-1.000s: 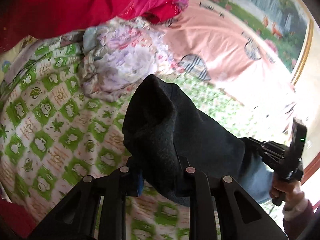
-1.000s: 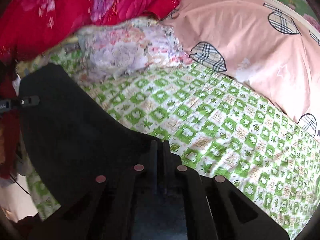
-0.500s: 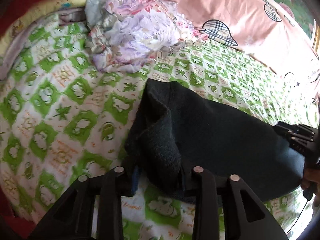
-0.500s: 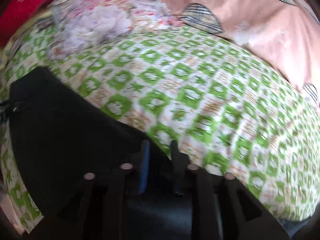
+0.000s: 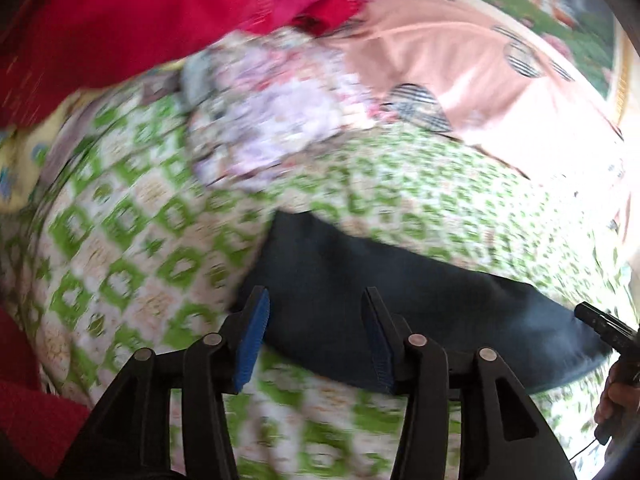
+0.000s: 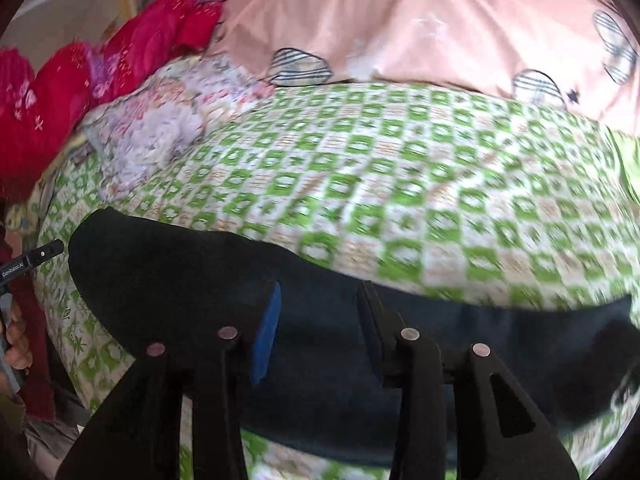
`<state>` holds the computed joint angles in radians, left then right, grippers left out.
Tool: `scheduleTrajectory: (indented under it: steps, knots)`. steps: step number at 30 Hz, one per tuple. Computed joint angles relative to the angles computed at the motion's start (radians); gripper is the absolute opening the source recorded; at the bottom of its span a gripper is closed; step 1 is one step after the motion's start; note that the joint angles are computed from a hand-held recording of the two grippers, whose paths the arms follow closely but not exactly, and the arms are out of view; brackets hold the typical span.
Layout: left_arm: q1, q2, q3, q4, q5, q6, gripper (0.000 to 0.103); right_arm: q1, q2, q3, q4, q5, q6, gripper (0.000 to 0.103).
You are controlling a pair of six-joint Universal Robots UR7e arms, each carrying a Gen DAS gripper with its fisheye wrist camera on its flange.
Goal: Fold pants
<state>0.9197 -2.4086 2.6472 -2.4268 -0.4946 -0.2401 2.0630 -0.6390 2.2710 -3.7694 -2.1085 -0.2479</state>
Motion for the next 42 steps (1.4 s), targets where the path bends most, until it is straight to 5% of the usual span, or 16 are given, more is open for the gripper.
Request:
scheduleTrajectory:
  steps: [5, 13, 22, 32, 40, 42]
  knots:
    - [-0.109, 0.081, 0.022, 0.032, -0.046, -0.021, 0.062, -0.035, -0.046, 0.103, -0.094, -0.035, 0.017, 0.041]
    - [-0.174, 0.348, 0.063, -0.135, -0.204, 0.032, 0.062, -0.114, -0.099, 0.268, -0.275, -0.072, 0.058, 0.041]
    - [-0.253, 0.687, 0.078, -0.296, -0.352, 0.14, 0.062, -0.217, -0.143, 0.356, -0.381, -0.018, 0.086, 0.041]
    - [-0.212, 1.01, -0.021, -0.403, -0.46, 0.321, 0.062, -0.341, -0.203, 0.4, -0.415, 0.079, 0.136, 0.041]
    - [-0.161, 1.087, -0.074, -0.366, -0.484, 0.387, 0.058, -0.394, -0.214, 0.393, -0.439, 0.153, 0.126, 0.04]
    - [-0.148, 1.085, -0.086, -0.35, -0.499, 0.389, 0.05, -0.406, -0.212, 0.39, -0.437, 0.17, 0.122, 0.029]
